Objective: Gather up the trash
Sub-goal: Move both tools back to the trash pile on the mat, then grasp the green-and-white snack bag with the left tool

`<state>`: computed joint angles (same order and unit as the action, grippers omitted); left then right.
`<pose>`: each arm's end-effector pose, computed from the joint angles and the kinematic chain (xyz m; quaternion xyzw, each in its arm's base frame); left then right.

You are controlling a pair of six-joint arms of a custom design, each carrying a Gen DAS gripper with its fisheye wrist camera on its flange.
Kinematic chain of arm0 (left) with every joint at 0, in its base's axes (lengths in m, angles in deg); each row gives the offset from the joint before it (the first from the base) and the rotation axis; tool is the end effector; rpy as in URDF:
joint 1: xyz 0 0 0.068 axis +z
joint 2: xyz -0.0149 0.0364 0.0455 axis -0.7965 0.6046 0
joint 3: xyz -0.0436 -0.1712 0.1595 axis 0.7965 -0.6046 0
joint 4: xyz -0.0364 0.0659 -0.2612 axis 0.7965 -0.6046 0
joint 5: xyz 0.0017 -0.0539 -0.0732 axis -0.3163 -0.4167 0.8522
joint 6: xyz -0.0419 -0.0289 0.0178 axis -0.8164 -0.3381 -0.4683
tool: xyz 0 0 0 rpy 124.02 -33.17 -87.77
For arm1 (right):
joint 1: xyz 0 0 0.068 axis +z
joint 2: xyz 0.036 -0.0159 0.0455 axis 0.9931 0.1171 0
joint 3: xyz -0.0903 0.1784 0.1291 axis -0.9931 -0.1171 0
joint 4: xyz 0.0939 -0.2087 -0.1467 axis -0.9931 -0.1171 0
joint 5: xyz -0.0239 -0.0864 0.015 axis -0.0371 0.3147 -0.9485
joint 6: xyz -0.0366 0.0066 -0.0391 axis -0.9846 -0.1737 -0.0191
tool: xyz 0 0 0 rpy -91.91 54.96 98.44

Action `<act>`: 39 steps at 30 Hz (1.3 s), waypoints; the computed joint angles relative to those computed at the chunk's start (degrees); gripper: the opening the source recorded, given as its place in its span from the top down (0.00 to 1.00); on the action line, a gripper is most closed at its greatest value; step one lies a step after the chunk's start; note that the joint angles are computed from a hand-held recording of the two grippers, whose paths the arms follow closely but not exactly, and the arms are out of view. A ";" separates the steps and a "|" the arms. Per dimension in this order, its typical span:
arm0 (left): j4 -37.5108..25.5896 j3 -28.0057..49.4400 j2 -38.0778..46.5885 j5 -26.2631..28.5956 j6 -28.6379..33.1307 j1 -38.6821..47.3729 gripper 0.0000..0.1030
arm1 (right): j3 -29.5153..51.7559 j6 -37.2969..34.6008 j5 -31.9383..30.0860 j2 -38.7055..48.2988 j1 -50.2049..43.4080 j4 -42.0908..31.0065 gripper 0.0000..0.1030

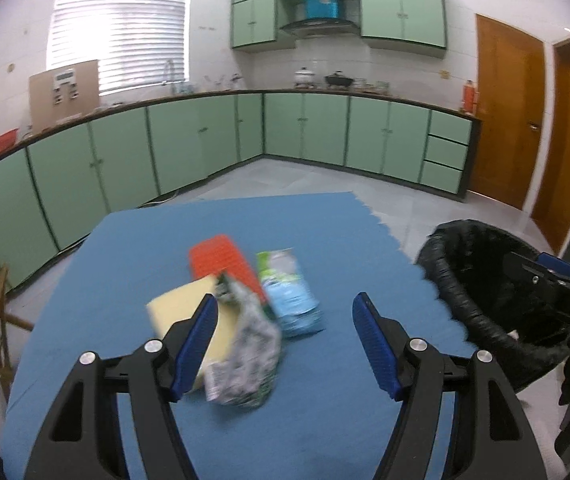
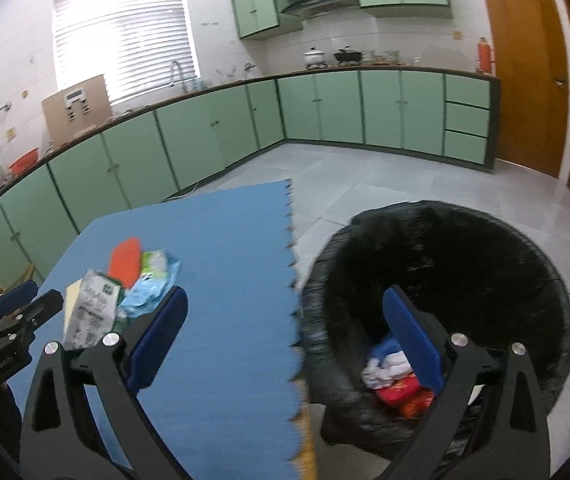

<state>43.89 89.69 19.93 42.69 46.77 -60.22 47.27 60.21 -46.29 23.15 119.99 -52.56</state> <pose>0.2623 -0.0442 0.1954 0.2000 0.8568 -0.1133 0.4616 0.1952 0.1169 0.1875 0.1788 0.8641 -0.0221 0.4699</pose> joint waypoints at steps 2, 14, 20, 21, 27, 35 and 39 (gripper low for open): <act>0.49 -0.27 0.82 0.79 0.38 1.84 0.33 | 1.01 -0.12 -0.05 2.76 0.84 1.77 0.08; 4.54 -3.00 4.80 1.59 2.57 5.70 0.33 | 4.44 0.98 -0.22 15.25 2.15 7.86 0.08; 7.77 -2.36 9.20 -0.43 1.75 3.52 0.34 | 5.02 0.25 -0.82 17.39 1.50 8.67 0.08; 8.36 -1.99 10.35 -0.90 1.65 3.02 0.34 | 5.26 -0.12 -0.86 17.68 1.38 8.64 0.08; 10.48 1.61 16.77 -2.65 1.04 1.37 0.36 | 5.44 -1.65 -2.12 17.86 -0.24 9.04 0.08; 9.32 7.28 23.38 -2.47 1.02 -0.93 0.58 | 5.38 -2.70 -3.04 17.52 -2.17 9.13 0.08; 7.83 8.14 23.43 -1.32 0.69 -1.75 0.81 | 5.55 -3.07 -3.50 17.75 -2.46 8.99 0.08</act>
